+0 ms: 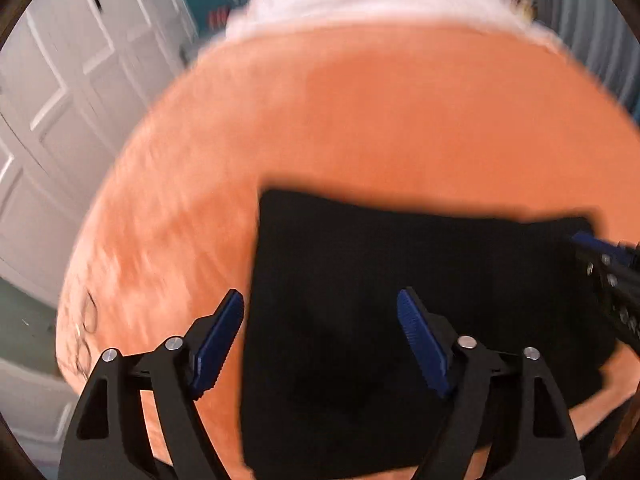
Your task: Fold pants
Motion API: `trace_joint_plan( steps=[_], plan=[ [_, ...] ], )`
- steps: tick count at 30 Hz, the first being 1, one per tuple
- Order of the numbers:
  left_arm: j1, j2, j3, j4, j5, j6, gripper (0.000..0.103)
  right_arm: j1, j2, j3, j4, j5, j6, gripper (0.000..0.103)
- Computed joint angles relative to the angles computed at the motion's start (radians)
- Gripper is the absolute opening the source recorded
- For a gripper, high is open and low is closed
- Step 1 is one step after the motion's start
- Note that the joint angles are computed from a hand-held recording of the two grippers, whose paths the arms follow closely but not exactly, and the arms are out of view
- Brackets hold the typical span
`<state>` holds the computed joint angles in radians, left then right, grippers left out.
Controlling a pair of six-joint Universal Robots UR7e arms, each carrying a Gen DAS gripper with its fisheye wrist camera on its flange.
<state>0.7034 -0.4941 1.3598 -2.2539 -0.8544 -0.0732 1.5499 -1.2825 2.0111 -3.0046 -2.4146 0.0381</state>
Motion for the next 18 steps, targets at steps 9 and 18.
trace_joint_plan(
  steps=[9, 18],
  plan=[
    [0.056, -0.023, 0.013, 0.025, -0.075, -0.019, 0.072, -0.001, 0.036, -0.08, 0.025, -0.014, -0.01, 0.02],
    [0.059, -0.016, 0.008, 0.021, -0.077, -0.003, 0.073, 0.009, 0.054, -0.092, 0.051, -0.024, -0.014, 0.029]
  ],
)
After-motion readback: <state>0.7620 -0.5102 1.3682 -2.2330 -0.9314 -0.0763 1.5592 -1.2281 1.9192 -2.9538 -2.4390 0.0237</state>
